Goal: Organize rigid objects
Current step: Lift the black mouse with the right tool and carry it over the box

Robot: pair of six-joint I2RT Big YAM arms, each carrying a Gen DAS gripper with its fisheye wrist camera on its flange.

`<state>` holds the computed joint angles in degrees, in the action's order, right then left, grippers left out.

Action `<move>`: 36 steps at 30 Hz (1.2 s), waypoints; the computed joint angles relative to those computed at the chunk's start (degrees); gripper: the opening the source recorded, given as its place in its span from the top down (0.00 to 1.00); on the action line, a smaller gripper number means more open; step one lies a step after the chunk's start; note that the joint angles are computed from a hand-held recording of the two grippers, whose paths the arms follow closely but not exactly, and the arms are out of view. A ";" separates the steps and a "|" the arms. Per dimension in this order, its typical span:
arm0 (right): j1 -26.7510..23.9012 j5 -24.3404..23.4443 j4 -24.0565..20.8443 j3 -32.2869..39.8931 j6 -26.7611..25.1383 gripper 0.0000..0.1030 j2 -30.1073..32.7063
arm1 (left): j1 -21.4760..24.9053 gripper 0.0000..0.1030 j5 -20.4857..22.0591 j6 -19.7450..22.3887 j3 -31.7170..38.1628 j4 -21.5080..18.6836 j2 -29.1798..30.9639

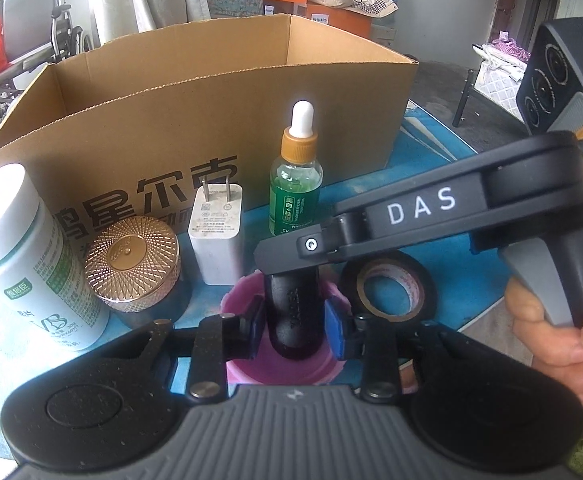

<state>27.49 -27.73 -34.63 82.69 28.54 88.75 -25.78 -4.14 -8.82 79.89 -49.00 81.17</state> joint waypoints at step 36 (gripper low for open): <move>-0.39 -4.97 -19.44 40.68 -16.17 0.85 13.54 | 6.53 0.70 -1.85 0.85 17.75 -0.25 2.90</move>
<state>27.10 -32.70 -54.07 123.37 12.37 102.29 -19.24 -6.00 -7.97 97.64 -49.24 84.07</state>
